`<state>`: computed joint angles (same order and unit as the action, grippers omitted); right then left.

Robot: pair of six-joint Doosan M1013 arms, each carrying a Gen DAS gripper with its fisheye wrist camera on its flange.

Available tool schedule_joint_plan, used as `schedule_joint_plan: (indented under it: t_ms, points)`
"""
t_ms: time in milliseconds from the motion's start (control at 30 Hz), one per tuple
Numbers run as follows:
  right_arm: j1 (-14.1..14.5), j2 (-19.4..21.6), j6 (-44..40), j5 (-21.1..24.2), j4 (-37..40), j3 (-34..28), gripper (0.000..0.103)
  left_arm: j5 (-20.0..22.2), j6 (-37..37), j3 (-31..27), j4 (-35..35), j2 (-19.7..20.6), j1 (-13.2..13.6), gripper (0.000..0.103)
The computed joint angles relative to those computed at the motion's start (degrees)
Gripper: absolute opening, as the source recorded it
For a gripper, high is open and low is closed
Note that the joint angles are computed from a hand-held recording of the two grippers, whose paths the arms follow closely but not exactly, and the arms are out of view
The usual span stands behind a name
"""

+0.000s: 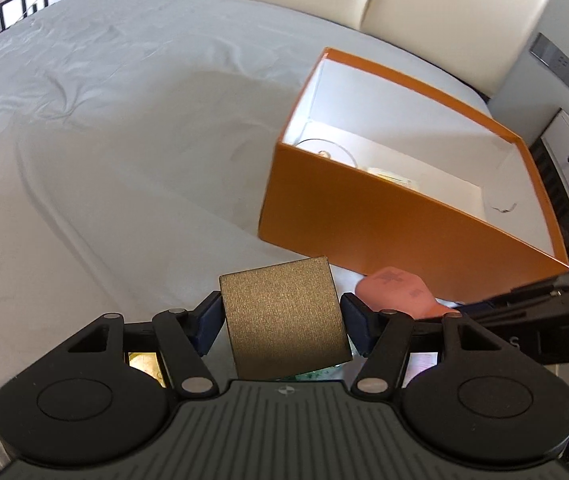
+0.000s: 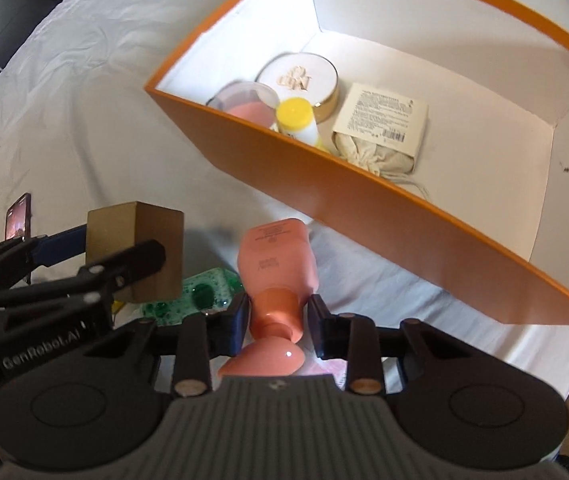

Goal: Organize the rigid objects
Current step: 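Grasp the brown cube box with the left gripper while the right grasps the pink bottle, then carry the brown cube box and pink bottle into the orange box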

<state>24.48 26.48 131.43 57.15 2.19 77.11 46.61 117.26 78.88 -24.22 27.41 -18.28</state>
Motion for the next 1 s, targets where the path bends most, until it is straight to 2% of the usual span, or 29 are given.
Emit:
schedule_joint_plan:
  t_ms: [100, 233, 400, 533, 667, 800, 1000]
  points:
    - [0.3, -0.4, -0.2, 0.2, -0.9, -0.2, 0.031, -0.5, 2.4, 0.4, -0.7, -0.8, -0.1, 0.072]
    - [-0.1, -2.3, -0.9, -1.7, 0.2, 1.0, 0.031, -1.1, 5.6, 0.4, -1.8, -1.8, -0.3, 0.072]
    - [-0.7, -6.1, -0.6, -6.1, -0.3, 3.2, 0.031, -1.9, 9.5, -0.8, -3.3, -2.2, -0.7, 0.072]
    - [-1.4, -7.9, 2.6, -8.7, -3.6, 4.1, 0.031, -1.4, 12.5, -3.5, -3.8, -1.1, -1.4, 0.072]
    - [-3.1, -8.3, 7.3, -9.4, -6.5, 4.5, 0.031, -0.2, 15.8, -7.7, -2.8, 1.2, -2.9, 0.072]
    - [-5.2, -7.6, 11.0, -8.8, -7.9, 4.3, 0.031, 0.5, 16.8, -12.5, 1.5, 4.4, -5.0, 0.072]
    - [-8.3, -5.5, 11.0, -10.2, -5.8, 3.8, 0.031, 2.6, 18.3, -20.7, 5.1, 10.9, -7.6, 0.072]
